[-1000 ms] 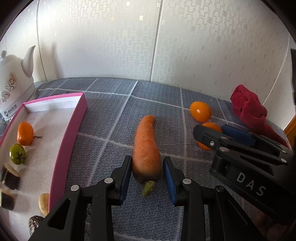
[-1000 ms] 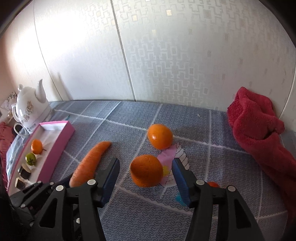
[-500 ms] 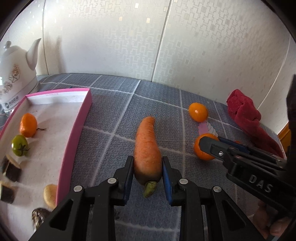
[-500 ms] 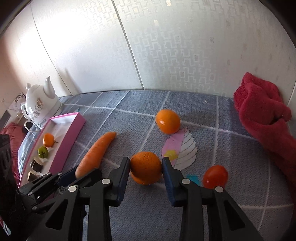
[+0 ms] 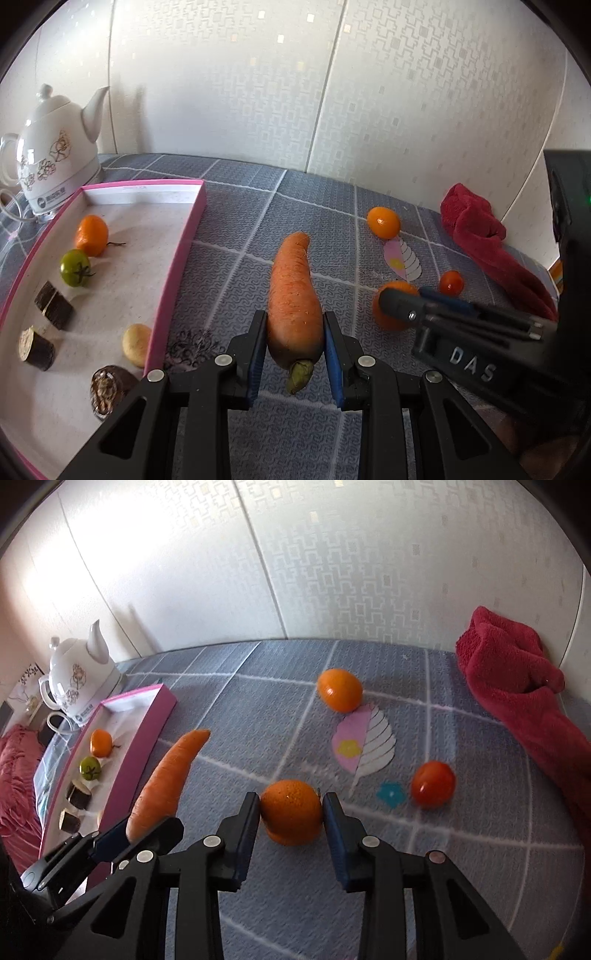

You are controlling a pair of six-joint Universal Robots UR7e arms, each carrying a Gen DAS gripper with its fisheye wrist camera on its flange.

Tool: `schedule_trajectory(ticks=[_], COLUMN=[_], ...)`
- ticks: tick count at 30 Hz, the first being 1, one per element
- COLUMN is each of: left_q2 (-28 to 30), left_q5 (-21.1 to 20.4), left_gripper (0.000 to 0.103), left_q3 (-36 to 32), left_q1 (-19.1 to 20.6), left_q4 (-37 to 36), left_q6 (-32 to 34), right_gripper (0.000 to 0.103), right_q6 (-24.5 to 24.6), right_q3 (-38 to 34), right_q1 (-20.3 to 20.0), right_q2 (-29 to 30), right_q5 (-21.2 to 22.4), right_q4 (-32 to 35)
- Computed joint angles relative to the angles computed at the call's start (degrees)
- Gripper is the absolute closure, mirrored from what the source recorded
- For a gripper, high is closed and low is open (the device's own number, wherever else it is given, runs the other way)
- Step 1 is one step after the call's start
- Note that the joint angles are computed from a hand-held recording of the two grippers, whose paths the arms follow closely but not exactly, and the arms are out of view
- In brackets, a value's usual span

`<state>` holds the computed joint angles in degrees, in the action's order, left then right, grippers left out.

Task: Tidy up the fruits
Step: 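Carry the carrot and tangerine into the tray and open the left tool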

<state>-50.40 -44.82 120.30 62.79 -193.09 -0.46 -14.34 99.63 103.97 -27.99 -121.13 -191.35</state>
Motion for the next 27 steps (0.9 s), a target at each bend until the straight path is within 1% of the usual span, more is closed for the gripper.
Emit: schedule_trajectory(ticks=[5, 7, 9, 12, 16, 20, 24, 27], left_q2=[-1.4, -1.7, -2.1, -2.9, -3.6, -5.1, -6.2, -6.9], left_q5=[0.4, 1.1, 1.4, 1.7, 3.2, 3.8, 5.0, 6.2], left_gripper=[0.074, 0.074, 0.074, 0.074, 0.074, 0.074, 0.074, 0.074], left_q3=[1.7, 2.4, 3.0, 4.1, 5.9, 7.3, 8.0, 8.6], left_q1=[-0.6, -1.0, -1.3, -1.8, -2.6, -2.5, -2.4, -2.3], left_q4=[-1.1, -2.0, -2.9, -4.1, -6.8, -7.5, -8.7, -9.4], left_q6=[-0.9, -0.7, -0.6, -1.0, -0.3, -1.1, -1.6, -1.7], right_gripper=[0.068, 0.068, 0.068, 0.068, 0.068, 0.068, 0.068, 0.068], right_q6=[3.4, 4.4, 6.0, 6.8, 6.1, 4.9, 3.9, 3.3], right_q3=[1.3, 1.8, 2.6, 3.4, 3.6, 3.3, 3.2, 3.1], right_q1=[0.9, 1.2, 1.4, 1.9, 2.6, 2.9, 3.0, 3.3], right_q2=[-0.1, -0.1, -0.3, -0.3, 0.1, 0.5, 0.7, 0.8], right_q5=[-1.1, -1.7, -1.5, -1.3, -0.2, 1.2, 3.3, 5.7], right_q4=[0.3, -0.5, -1.6, -4.1, -6.8, -8.2, -9.3, -9.6])
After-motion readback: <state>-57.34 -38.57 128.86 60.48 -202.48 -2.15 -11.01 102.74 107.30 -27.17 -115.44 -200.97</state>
